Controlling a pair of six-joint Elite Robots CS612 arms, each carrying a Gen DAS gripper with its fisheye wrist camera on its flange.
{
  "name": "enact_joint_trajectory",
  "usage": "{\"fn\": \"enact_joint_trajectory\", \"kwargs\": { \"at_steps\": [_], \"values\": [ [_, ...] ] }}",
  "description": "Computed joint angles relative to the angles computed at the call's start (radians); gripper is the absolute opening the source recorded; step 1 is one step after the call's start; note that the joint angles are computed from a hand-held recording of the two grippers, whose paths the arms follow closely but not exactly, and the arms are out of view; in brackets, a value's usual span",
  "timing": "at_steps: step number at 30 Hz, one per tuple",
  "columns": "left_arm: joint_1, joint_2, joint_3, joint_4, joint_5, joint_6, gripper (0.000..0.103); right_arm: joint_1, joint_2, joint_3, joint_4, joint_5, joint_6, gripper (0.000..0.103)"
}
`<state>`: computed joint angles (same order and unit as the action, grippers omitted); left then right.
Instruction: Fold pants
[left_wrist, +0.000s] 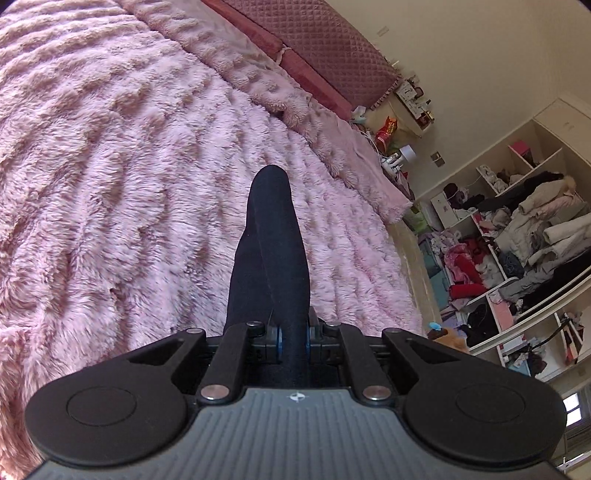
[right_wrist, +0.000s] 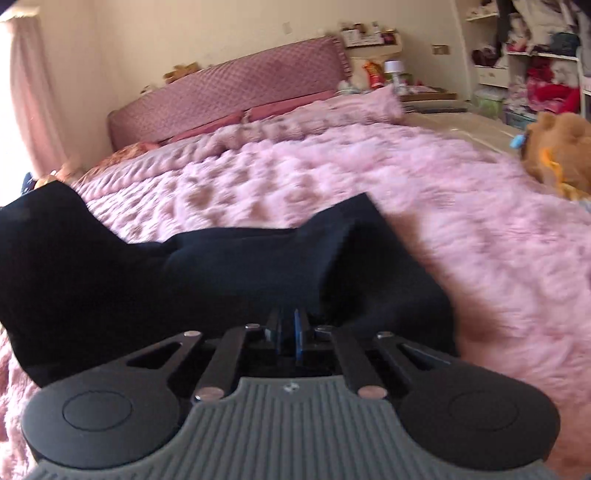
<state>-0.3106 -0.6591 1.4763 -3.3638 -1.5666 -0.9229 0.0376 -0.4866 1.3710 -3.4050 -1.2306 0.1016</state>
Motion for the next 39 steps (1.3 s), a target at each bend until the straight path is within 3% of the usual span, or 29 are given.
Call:
{"fn": "enact_joint_trajectory", "kwargs": {
  "at_steps": [2,4,5,9,13,18,24,29,37,39],
  "values": [
    [-0.024,0.003,-0.030,0.036,0.015,0.054,0.009,-0.011,-0.007,0.023,-0.056,-0.103,0.058,0.000],
    [-0.048,0.008,-0.059,0.068,0.042,0.073,0.009,-0.007,-0.002,0.022,-0.107,-0.231,0.085,0.019],
    [-0.064,0.014,-0.080,0.096,0.068,0.080,0.009,-0.013,0.002,0.014,-0.119,-0.250,0.110,0.020],
    [-0.118,0.037,-0.145,0.172,0.162,0.076,0.009,-0.056,0.010,0.001,-0.116,-0.139,0.254,0.020],
    [-0.153,0.064,-0.214,0.266,0.199,0.066,0.009,-0.072,0.014,-0.012,-0.122,-0.112,0.269,0.020],
    [-0.189,0.112,-0.319,0.397,0.270,0.076,0.009,-0.093,0.011,-0.010,-0.148,-0.075,0.368,0.020],
    [-0.212,0.167,-0.426,0.518,0.238,0.092,0.010,-0.122,0.025,-0.021,-0.193,-0.006,0.513,0.022],
    [-0.233,0.207,-0.495,0.627,0.297,0.073,0.010,-0.121,0.030,-0.039,-0.161,0.012,0.515,0.022],
    [-0.251,0.226,-0.533,0.660,0.331,0.047,0.010,-0.123,0.033,-0.041,-0.164,0.013,0.535,0.022],
    [-0.252,0.233,-0.546,0.669,0.327,0.051,0.014,-0.123,0.033,-0.040,-0.166,0.013,0.534,0.022]
  ]
}}
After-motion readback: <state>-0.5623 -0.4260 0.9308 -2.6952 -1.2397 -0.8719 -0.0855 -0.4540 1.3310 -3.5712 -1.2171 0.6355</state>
